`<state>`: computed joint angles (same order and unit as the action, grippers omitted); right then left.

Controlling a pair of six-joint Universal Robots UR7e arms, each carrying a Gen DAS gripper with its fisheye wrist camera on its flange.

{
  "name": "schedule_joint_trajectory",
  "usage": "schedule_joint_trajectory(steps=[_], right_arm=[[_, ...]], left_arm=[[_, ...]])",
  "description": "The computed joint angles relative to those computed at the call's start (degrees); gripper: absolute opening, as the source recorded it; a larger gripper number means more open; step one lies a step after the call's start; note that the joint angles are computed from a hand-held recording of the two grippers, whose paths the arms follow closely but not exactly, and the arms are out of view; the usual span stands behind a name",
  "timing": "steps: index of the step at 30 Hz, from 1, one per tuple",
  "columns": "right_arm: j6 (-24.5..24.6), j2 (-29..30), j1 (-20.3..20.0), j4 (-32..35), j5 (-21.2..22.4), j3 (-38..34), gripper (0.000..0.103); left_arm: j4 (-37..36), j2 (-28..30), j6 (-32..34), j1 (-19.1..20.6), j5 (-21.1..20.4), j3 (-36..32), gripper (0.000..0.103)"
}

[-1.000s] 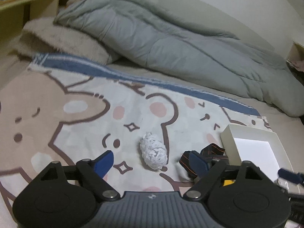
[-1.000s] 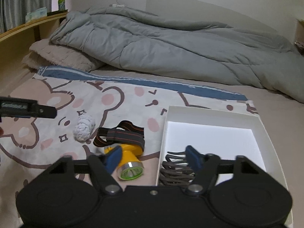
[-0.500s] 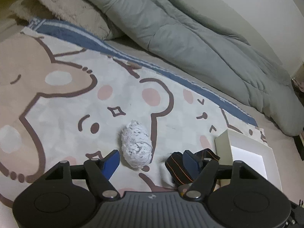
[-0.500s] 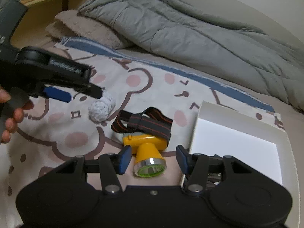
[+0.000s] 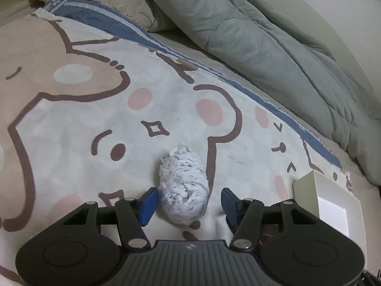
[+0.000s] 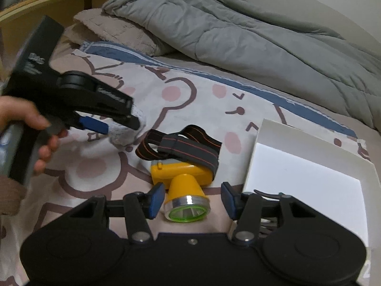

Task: Organize objects
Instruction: 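Grasp the white cloth ball with the left gripper while the right grasps the yellow headlamp, then lift the cloth ball and headlamp and carry both toward the white tray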

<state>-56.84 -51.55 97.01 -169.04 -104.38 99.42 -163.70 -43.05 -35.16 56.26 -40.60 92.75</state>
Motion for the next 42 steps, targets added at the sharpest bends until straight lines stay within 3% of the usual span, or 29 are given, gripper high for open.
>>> schedule_joint_trajectory(steps=[2, 6, 17, 19, 22, 25, 35, 42], right_arm=[[-0.28, 0.15, -0.13, 0.49, 0.51, -0.07, 0.053], [-1.46, 1.62, 0.28, 0.54, -1.43, -0.69, 0.051], [-4.47, 5.7, 1.05, 0.09, -8.55, -3.03, 0.052], [-3.34, 5.4, 1.22, 1.15, -8.65, -3.22, 0.052], [-1.3, 4.03, 1.39, 4.26, -8.35, -2.74, 0.052], [-2.48, 2.51, 1.75, 4.27, -8.54, -0.68, 0.052], [-2.16, -6.02, 1.67, 14.12, -8.18, 4.73, 0.051], [-4.58, -10.92, 2.51, 21.67, -12.59, 7.67, 0.052]], left_arm=[[2.16, 0.07, -1.99, 0.0, 0.68, -0.32, 0.039], [2.39, -0.55, -2.55, 0.05, 0.1, 0.38, 0.038], [11.3, -3.8, 1.67, -1.11, -0.66, 1.73, 0.038], [12.37, -4.55, 2.7, -1.35, -1.17, 2.28, 0.038], [12.41, -6.17, 2.71, -1.72, -2.53, 4.22, 0.038], [13.3, -7.8, 3.73, -2.44, -2.97, 6.31, 0.038], [16.23, -14.56, 8.05, -4.25, -3.57, 12.6, 0.038], [23.63, -16.54, 9.98, -5.19, -5.16, 13.38, 0.038]])
